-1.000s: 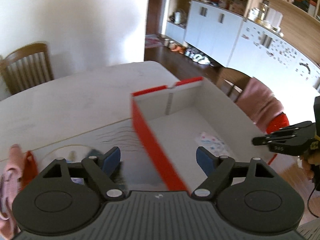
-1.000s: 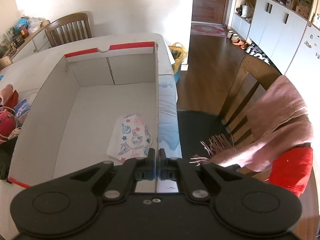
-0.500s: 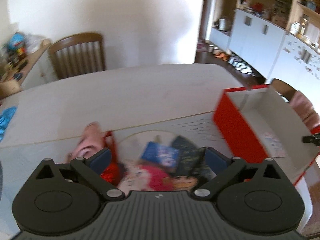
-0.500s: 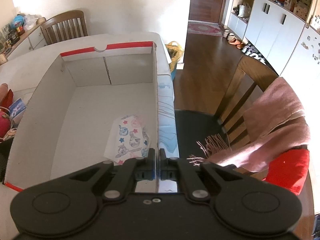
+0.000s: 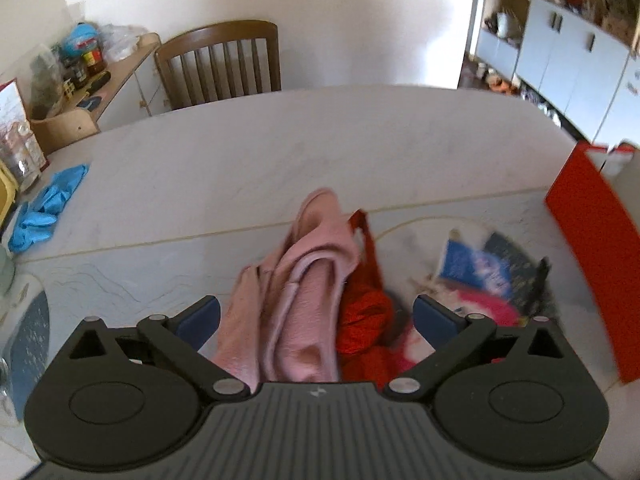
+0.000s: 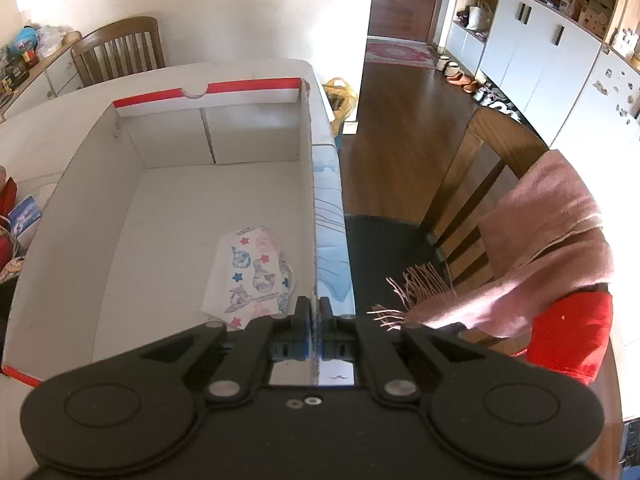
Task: Organize objects
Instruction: 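Close the left gripper on the pink fleece cloth and lift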
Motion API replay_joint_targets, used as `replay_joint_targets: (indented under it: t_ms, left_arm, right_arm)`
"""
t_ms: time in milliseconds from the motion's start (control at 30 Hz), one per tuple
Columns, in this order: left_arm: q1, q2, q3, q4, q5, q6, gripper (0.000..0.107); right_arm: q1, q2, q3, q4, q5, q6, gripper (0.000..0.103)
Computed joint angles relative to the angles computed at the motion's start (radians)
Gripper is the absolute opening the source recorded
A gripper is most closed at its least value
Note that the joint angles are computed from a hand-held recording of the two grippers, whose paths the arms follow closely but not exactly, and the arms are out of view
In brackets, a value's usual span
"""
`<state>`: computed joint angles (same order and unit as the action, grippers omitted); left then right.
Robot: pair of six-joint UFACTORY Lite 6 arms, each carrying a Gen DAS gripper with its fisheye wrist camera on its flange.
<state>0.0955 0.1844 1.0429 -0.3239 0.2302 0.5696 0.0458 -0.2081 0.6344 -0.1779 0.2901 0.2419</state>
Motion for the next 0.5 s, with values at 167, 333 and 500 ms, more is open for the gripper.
replay_joint_targets:
  t_ms: [167, 333, 500]
  left_arm:
    - [0.046, 0.116, 0.051, -0.022, -0.033, 0.099, 0.103]
    - [0.073, 0.201, 0.088, 0.015, -0.016, 0.147, 0.103]
    - [0.087, 0.277, 0.124, 0.061, -0.004, 0.119, 0.103]
  right_arm:
    - [0.027, 0.007, 0.009, -0.104, 0.017, 0.117, 0.004]
    - [0.049, 0.014, 0.022, -0.167, 0.041, 0.19, 0.004]
    - [0.064, 0.021, 0.032, -0.206, 0.059, 0.239, 0.005]
